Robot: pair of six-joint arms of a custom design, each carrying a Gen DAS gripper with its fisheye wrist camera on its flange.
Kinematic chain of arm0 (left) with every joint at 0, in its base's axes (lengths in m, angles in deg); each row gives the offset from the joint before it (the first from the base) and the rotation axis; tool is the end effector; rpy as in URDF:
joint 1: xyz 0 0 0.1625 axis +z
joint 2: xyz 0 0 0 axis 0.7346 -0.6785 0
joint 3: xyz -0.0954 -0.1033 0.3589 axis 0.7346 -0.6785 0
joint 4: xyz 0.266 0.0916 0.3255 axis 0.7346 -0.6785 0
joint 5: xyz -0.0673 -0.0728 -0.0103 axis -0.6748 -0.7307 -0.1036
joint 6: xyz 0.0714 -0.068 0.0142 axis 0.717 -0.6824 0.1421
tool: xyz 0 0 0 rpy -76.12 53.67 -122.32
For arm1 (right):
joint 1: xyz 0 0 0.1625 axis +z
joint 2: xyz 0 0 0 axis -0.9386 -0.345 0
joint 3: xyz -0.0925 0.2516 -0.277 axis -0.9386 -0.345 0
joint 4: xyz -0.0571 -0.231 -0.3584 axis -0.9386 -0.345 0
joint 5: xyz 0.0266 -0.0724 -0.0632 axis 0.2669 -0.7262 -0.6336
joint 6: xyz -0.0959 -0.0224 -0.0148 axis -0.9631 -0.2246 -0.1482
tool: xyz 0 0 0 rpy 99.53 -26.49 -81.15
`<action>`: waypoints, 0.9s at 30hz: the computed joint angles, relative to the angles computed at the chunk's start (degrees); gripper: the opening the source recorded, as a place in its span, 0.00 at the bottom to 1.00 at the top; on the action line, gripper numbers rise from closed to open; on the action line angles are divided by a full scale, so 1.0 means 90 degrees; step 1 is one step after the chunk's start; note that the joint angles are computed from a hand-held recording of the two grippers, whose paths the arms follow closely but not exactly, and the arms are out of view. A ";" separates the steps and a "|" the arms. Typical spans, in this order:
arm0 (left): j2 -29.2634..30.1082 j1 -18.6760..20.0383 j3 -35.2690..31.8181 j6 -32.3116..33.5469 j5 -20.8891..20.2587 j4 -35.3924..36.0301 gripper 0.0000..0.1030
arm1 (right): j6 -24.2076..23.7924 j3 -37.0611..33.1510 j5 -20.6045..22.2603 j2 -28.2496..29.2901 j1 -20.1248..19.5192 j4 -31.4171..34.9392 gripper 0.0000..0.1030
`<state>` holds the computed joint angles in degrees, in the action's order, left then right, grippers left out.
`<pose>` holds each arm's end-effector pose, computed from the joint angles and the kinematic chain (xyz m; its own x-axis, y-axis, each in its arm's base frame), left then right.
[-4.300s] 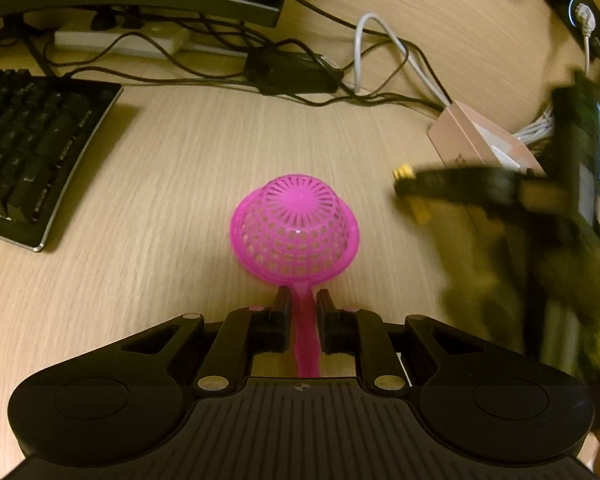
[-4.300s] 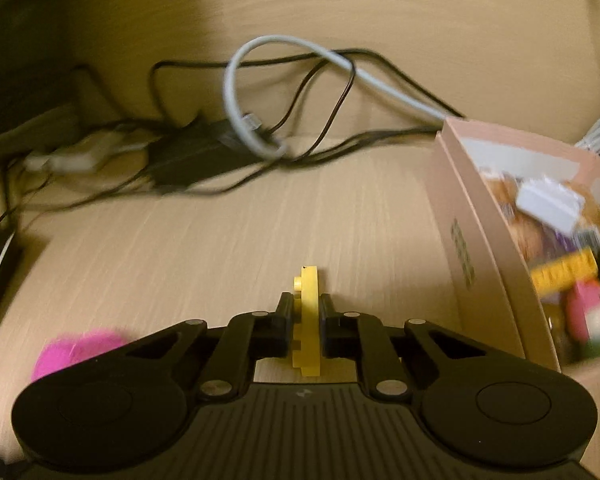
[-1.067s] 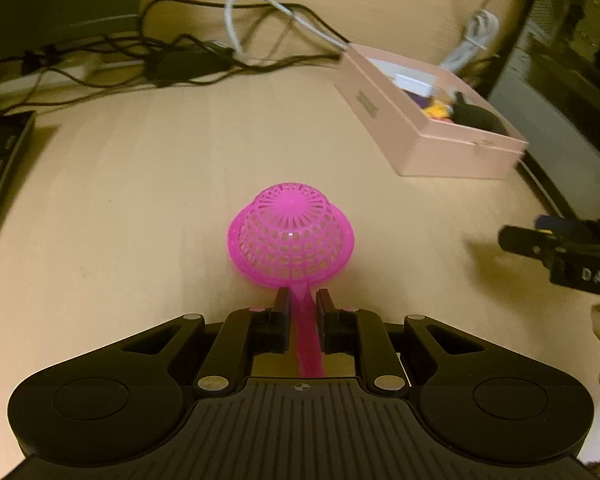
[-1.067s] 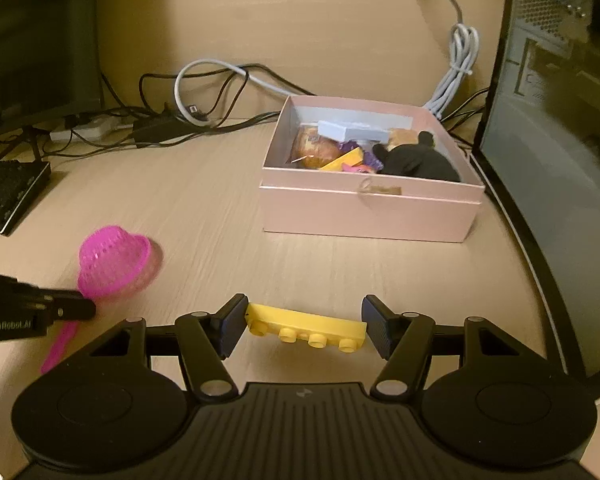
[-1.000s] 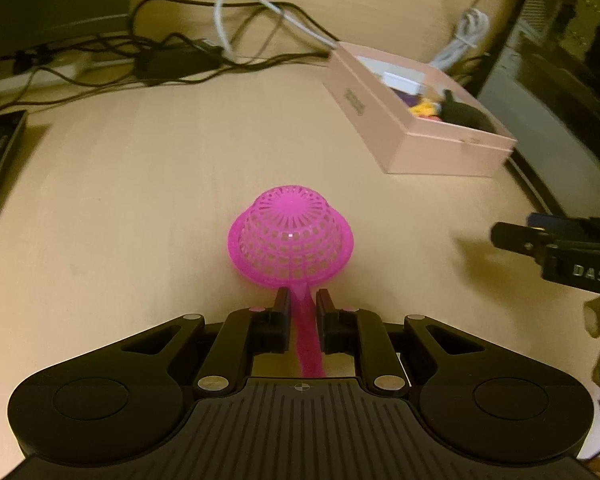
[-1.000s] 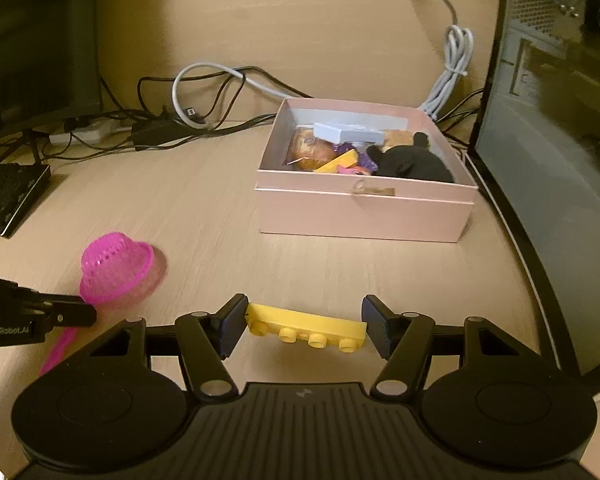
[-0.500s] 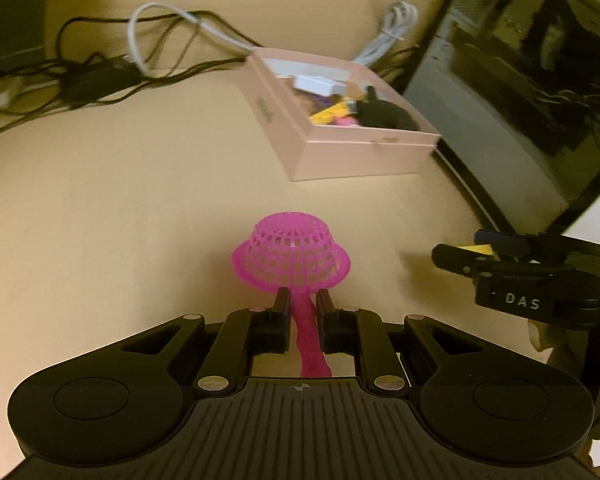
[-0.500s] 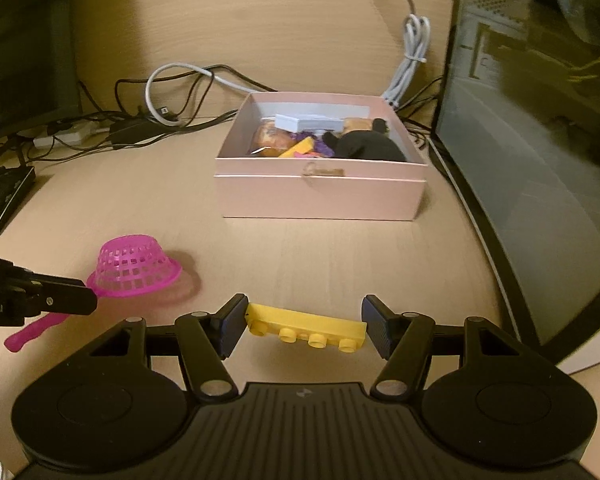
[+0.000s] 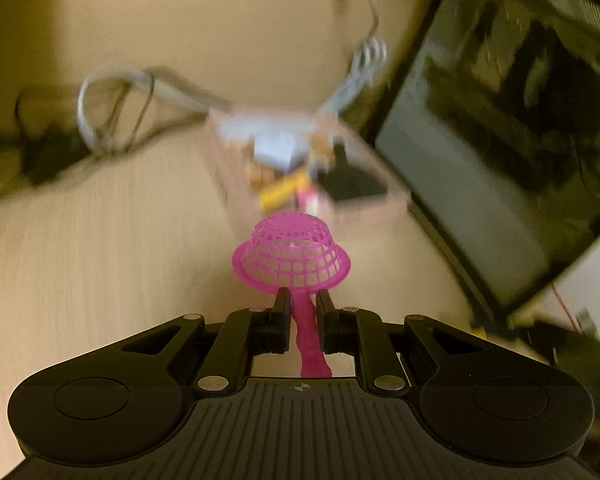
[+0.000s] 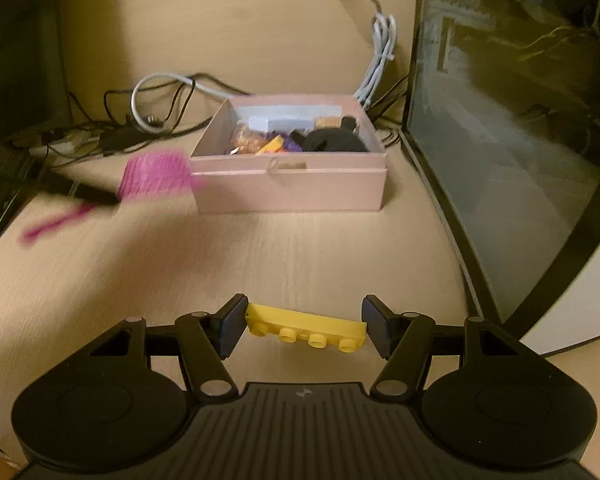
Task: Organize objects
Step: 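Carry the pink strainer into the pink box and open the left tool while the right tool holds the block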
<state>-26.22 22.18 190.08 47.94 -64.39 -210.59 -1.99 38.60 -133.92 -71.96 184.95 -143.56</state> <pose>0.0273 -0.4647 0.3053 -0.8702 0.0305 -0.4918 0.3651 0.7101 -0.6021 0.2878 -0.4269 -0.0846 -0.6637 -0.3724 0.6487 -0.6934 0.6316 -0.3468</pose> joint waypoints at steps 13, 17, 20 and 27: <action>0.3140 0.0476 -0.2674 0.0565 -0.0433 -0.1888 0.16 | 0.0037 -0.0032 0.0008 -0.0150 -0.0092 -0.0252 0.61; 0.3481 0.0591 -0.3114 0.0393 -0.0025 -0.0736 0.18 | -0.0086 -0.0106 -0.0049 -0.0174 -0.0085 -0.0213 0.61; 0.3346 0.0663 -0.2869 0.0293 -0.0338 -0.1250 0.18 | -0.0198 -0.0176 -0.0090 -0.0162 -0.0099 -0.0151 0.61; 0.2497 0.0655 -0.1978 0.0225 -0.0529 -0.2207 0.18 | -0.0260 -0.0446 0.0097 -0.0118 -0.0184 0.0277 0.61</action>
